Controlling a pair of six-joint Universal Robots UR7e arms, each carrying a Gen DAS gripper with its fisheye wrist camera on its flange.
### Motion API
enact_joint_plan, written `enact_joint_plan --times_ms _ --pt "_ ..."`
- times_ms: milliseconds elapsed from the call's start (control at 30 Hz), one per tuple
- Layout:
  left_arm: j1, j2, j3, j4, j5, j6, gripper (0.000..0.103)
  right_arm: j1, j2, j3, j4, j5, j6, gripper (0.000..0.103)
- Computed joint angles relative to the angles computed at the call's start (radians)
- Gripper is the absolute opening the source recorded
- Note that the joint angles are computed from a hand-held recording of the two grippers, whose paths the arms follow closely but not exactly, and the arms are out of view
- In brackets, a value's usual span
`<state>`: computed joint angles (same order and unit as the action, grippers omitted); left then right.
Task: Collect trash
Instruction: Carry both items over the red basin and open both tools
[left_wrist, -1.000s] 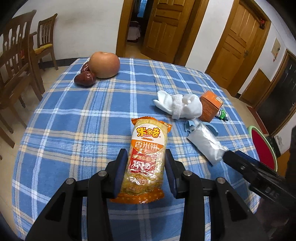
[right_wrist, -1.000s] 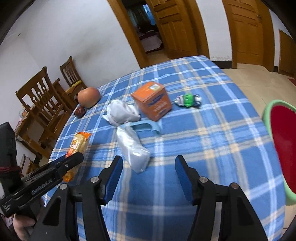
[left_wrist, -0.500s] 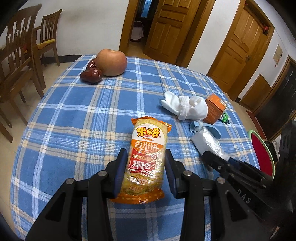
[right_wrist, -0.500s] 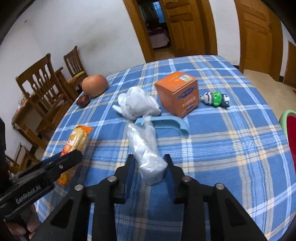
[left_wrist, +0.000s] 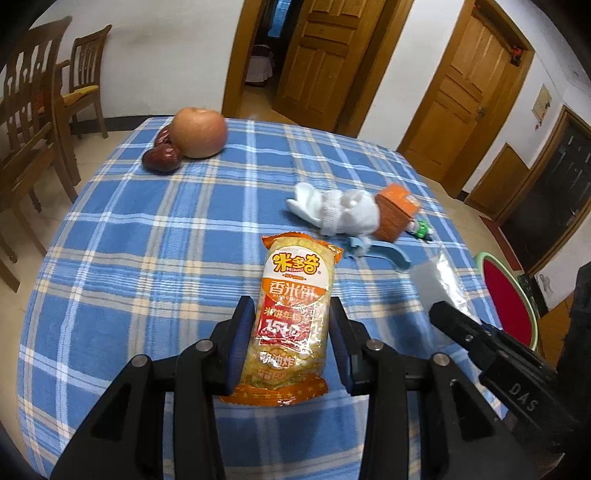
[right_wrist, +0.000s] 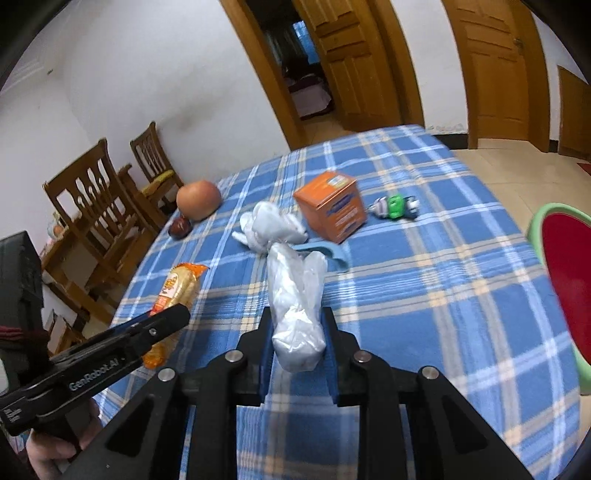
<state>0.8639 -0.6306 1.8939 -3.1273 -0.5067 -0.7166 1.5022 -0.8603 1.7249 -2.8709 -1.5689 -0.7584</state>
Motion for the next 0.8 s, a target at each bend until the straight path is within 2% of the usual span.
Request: enact_joint_plan --times_ms 333,800 --pt "-0.029 0.047 -0.069 -0.027 -0.062 0.094 0.040 -0.037 -0.095 0.059 -0.053 0.057 0.049 0.026" --pt "-0.045 0.121 -0.218 0.010 -0.139 0.221 0.040 -0.098 -0.172 0.063 -0.103 0.077 0.114 0.026"
